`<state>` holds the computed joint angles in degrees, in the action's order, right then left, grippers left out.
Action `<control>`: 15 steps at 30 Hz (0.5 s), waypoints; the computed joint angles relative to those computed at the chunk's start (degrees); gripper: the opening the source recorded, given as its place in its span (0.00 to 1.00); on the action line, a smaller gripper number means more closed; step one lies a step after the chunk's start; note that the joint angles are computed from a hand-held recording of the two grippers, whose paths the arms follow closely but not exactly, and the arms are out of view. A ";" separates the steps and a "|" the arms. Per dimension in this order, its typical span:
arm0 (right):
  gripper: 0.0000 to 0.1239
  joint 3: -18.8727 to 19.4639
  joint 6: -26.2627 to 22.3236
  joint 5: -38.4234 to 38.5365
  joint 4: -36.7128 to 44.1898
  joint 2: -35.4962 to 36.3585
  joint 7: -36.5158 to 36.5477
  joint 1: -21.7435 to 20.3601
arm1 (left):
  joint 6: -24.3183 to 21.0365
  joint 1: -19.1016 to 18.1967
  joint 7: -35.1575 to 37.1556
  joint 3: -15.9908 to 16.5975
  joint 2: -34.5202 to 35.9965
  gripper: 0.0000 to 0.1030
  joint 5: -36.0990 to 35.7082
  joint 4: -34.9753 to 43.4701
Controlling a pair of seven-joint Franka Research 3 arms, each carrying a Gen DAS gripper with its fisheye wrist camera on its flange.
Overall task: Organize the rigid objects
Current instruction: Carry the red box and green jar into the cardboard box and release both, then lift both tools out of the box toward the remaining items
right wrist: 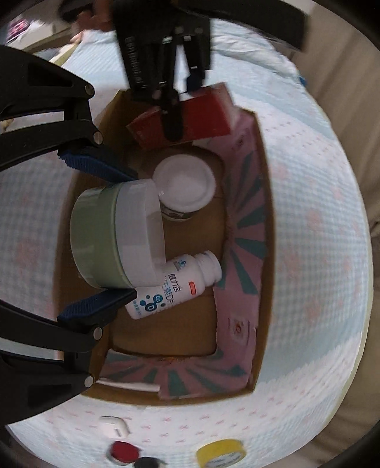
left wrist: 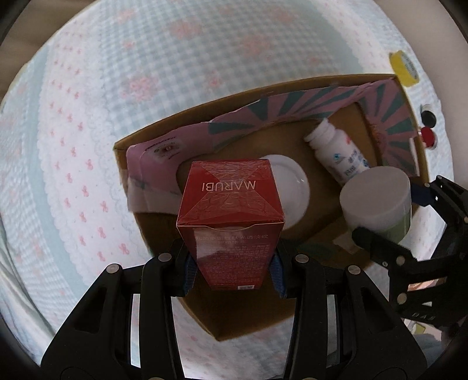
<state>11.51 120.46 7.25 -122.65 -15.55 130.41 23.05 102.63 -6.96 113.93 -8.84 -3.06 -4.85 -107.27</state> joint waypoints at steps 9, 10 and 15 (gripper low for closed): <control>0.55 -0.10 0.58 0.40 -1.33 0.78 -3.84 0.64 | 3.10 -1.34 1.07 -0.35 -2.43 0.99 0.04 -2.84; 0.64 -0.15 1.18 0.65 -1.74 0.54 -4.30 0.76 | 3.55 -1.30 1.31 -0.06 -3.05 1.00 -1.42 -3.20; 0.83 1.07 6.86 -1.98 -5.51 -3.37 -3.89 0.61 | 4.70 -1.53 0.82 0.26 -5.48 1.00 -1.79 -5.22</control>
